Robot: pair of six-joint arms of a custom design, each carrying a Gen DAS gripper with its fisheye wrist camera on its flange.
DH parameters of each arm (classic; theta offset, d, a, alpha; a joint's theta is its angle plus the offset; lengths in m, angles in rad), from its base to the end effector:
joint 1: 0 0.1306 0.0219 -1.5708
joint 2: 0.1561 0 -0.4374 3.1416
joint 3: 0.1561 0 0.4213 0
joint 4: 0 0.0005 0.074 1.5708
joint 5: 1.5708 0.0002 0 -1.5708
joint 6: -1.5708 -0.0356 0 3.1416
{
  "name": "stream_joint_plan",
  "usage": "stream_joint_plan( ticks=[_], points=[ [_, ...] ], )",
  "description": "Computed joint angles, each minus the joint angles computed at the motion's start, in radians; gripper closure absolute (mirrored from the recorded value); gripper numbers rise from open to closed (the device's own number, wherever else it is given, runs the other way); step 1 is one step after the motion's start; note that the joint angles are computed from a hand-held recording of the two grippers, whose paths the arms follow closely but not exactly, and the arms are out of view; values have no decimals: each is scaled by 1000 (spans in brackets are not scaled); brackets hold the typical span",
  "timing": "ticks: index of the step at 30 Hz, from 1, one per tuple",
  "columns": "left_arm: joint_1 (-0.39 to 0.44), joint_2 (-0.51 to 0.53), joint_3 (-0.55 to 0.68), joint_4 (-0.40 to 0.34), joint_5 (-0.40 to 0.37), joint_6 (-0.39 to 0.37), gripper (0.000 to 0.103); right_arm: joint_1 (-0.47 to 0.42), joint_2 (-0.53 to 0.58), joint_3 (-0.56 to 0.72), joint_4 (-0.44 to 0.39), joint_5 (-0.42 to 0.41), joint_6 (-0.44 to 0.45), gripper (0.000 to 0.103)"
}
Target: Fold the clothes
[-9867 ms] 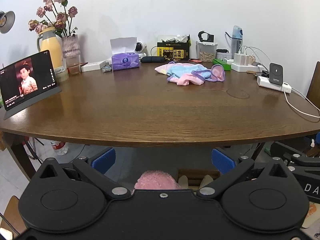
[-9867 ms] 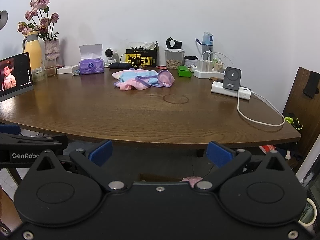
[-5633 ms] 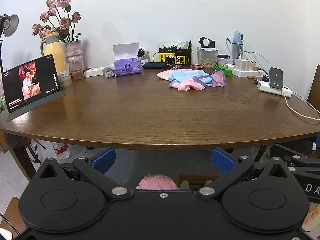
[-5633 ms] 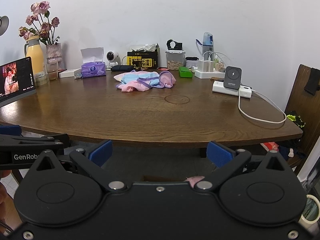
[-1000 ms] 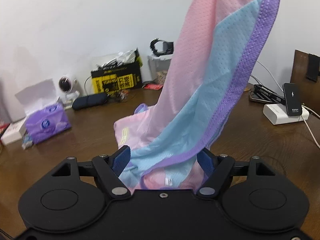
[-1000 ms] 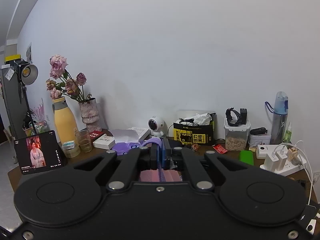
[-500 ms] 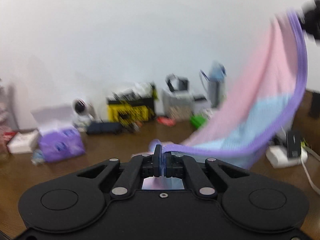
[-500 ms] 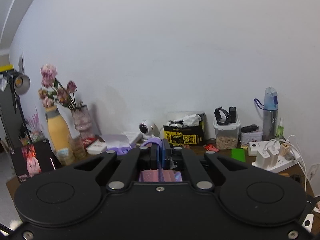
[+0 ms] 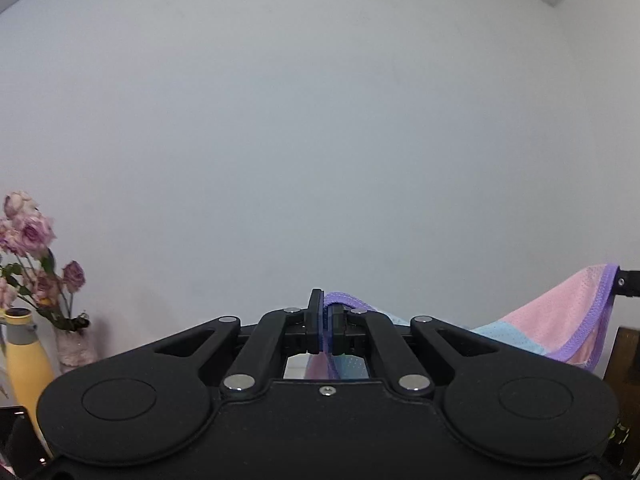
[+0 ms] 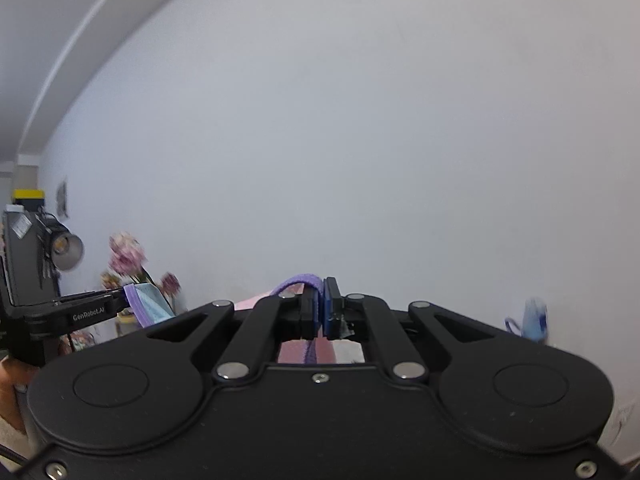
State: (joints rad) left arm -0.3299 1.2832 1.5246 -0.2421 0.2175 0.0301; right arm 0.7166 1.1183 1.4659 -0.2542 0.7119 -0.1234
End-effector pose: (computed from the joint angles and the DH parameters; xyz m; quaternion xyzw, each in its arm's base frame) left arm 0.4537 -0.1640 0.6647 0.1809 0.6838 -0.2013 0.6776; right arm 0.3103 0.2388 0.7017 0.0619 0.6789 0.0683 0.7284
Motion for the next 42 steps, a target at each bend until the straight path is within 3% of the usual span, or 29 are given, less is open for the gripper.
stream_joint_plan(
  ticks=[5, 7, 11, 16, 19, 23, 25, 26, 27, 28, 29, 30, 32, 33, 38, 42],
  points=[
    [0, 16, 11, -102, 32, 4, 101, 2, -5, 8, -40, 16, -16, 99],
    [-14, 59, 29, -173, 14, -7, 101, -48, 30, 32, -170, -13, -110, 99],
    [-51, 200, 66, -285, -39, -18, 101, -169, 121, 30, -330, -108, -248, 99],
    [-81, 381, 100, -270, -87, -41, 101, -296, 262, 6, -379, -215, -356, 99],
    [-86, 456, 114, -232, -101, -58, 101, -328, 345, 23, -396, -233, -363, 99],
    [-72, 506, 159, -262, -82, -64, 100, -351, 435, 63, -415, -252, -357, 98],
    [-67, 508, 167, -286, -69, -80, 100, -357, 452, 55, -400, -265, -327, 76],
    [-70, 505, 165, -288, -72, -86, 97, -355, 454, 62, -409, -263, -324, 42],
    [-73, 501, 161, -289, -83, -106, 83, -350, 455, 65, -410, -247, -316, 11],
    [-74, 501, 160, -290, -94, -123, 68, -343, 447, 50, -386, -219, -290, 9],
    [-74, 491, 150, -291, -118, -142, 30, -336, 431, 31, -364, -202, -264, 9],
    [-75, 480, 136, -279, -136, -153, 1, -325, 415, 12, -347, -180, -226, 9],
    [-67, 426, 50, -160, -156, -186, 0, -301, 386, -23, -316, -144, -167, 9],
    [-64, 414, 33, -140, -154, -201, 0, -288, 373, -40, -302, -134, -153, 9],
    [-38, 329, -22, -232, -178, -268, 0, -223, 305, -111, -288, -134, -153, 9],
    [0, 253, -90, -280, -146, -295, 0, -225, 261, -128, -338, -244, -317, 9]
  ],
)
